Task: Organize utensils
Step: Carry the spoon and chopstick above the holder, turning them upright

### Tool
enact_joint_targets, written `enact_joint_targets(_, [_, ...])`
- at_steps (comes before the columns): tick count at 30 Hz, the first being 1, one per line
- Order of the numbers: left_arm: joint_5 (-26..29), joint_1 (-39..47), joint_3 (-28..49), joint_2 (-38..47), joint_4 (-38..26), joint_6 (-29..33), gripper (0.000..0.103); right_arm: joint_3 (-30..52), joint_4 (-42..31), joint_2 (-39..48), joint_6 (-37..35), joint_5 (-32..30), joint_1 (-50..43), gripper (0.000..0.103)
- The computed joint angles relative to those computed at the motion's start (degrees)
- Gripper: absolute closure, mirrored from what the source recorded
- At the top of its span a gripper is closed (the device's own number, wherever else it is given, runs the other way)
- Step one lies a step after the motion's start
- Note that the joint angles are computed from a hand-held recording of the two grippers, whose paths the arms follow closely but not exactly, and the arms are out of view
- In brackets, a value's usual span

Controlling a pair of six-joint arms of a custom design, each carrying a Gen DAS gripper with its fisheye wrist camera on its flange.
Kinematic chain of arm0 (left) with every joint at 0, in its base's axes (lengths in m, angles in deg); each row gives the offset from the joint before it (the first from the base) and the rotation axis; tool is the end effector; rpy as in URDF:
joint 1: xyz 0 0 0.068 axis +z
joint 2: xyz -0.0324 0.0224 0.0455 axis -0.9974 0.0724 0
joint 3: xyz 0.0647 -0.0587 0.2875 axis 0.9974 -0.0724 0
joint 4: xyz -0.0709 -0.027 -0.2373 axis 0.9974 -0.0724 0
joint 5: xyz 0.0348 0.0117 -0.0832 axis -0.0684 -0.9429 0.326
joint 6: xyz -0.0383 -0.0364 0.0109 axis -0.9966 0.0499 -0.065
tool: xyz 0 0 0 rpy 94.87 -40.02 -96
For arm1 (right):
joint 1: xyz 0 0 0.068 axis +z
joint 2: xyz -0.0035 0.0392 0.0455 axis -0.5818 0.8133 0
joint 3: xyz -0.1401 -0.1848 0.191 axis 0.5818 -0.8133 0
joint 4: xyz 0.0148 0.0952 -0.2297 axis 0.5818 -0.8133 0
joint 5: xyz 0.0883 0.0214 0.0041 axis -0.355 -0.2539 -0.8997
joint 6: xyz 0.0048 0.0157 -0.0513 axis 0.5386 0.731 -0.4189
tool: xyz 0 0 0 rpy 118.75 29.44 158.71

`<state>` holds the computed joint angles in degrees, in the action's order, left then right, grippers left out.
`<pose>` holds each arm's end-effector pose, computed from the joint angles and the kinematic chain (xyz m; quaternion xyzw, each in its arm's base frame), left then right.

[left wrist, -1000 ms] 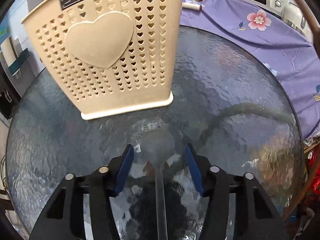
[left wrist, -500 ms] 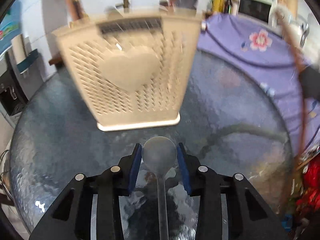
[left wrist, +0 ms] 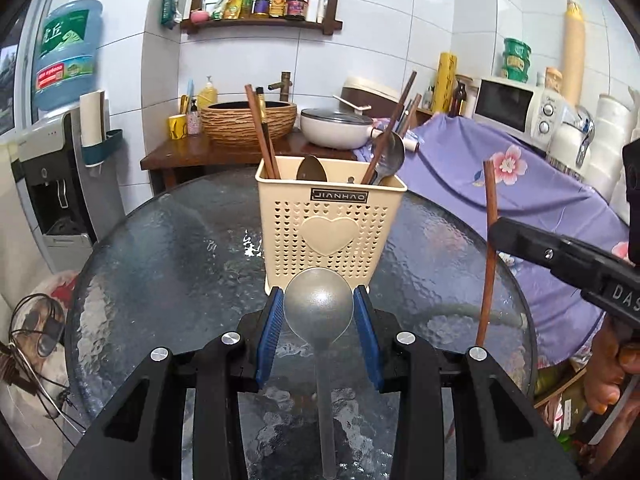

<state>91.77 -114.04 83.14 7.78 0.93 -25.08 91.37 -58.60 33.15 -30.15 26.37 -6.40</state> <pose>0.2797 -0.1539 0.2555 0.2068 0.8522 -0.1748 0.4477 0.2366 0.1250 0.2826 -0.0267 0.8468 0.1482 0.5101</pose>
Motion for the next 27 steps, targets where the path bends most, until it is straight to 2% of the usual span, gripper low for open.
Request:
enact_joint_targets(8, [0.32, -0.52, -1.33, -0.4, 3.39, -1.54, 0.068, 1.79, -1.57, -0.16, -0.07, 2.53, 2.12, 0.095])
enact_joint_targets(17, [3.62, 1.36, -0.09, 0.94, 5.81, -2.93, 0.068, 3.95, -2.19, 0.15, -1.21, 2.59, 1.61, 0.095])
enact_joint_targets(22, [4.92, 2.13, 2.66, 2.19, 5.99, -3.67, 0.068, 7.26, -3.54, 0.98, -2.62, 1.26, 0.41, 0.095])
enact_joint_targets(27, [4.91, 2.89, 8.97, 3.48, 5.39, -3.13, 0.068, 15.28, -7.54, 3.38, -5.05, -1.17, -1.89, 0.095])
